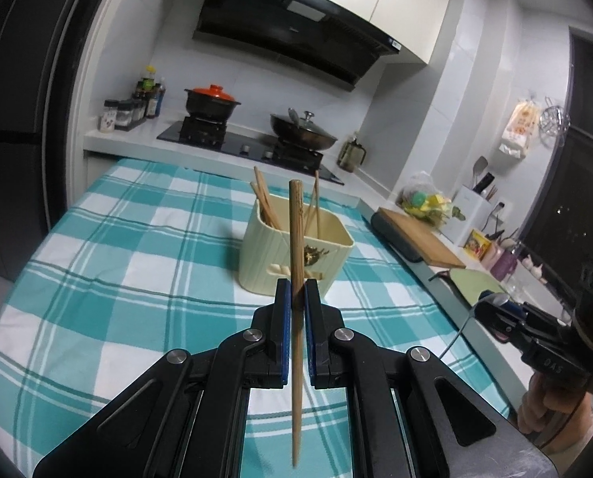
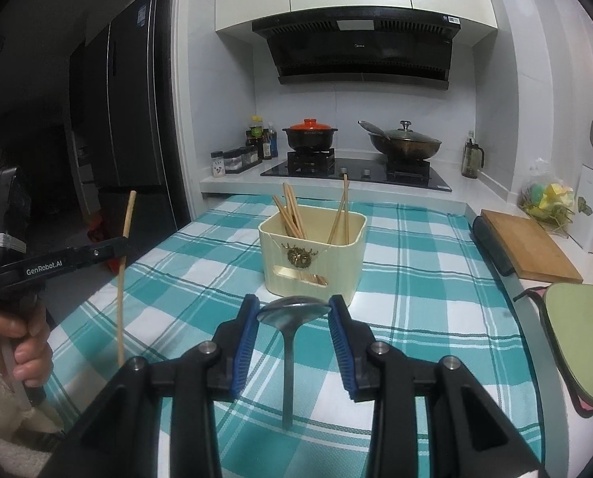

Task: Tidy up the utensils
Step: 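Lift the spoon and chopstick upright and carry both over the cream box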

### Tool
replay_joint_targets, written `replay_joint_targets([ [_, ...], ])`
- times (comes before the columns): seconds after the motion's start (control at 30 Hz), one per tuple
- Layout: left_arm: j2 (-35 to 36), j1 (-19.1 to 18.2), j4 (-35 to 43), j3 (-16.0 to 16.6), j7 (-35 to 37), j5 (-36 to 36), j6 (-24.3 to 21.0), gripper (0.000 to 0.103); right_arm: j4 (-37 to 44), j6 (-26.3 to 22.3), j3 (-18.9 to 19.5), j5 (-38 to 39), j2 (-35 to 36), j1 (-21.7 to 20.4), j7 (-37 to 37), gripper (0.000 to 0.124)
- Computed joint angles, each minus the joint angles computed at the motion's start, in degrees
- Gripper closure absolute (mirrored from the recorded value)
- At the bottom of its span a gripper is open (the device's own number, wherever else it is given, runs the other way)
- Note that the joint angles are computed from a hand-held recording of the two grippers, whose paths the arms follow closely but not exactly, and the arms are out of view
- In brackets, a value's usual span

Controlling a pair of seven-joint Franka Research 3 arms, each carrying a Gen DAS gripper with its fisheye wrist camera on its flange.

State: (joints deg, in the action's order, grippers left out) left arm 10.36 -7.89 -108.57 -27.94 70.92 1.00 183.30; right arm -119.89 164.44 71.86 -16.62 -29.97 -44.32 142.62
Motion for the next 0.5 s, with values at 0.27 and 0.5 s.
replay_joint_targets([
  [0.27,0.0,-0.1,1.3,-0.3,-0.5,0.9,0.1,0.098,0.4,0.3,-0.9,-0.3,0.0,0.5,-0.1,0.088],
  [0.5,1.8,0.4,7.8,-1.6,3.8,-0.5,-2.7,0.098,2.6,0.5,-1.5,-2.1,5.0,0.1,-0.9,0.088],
])
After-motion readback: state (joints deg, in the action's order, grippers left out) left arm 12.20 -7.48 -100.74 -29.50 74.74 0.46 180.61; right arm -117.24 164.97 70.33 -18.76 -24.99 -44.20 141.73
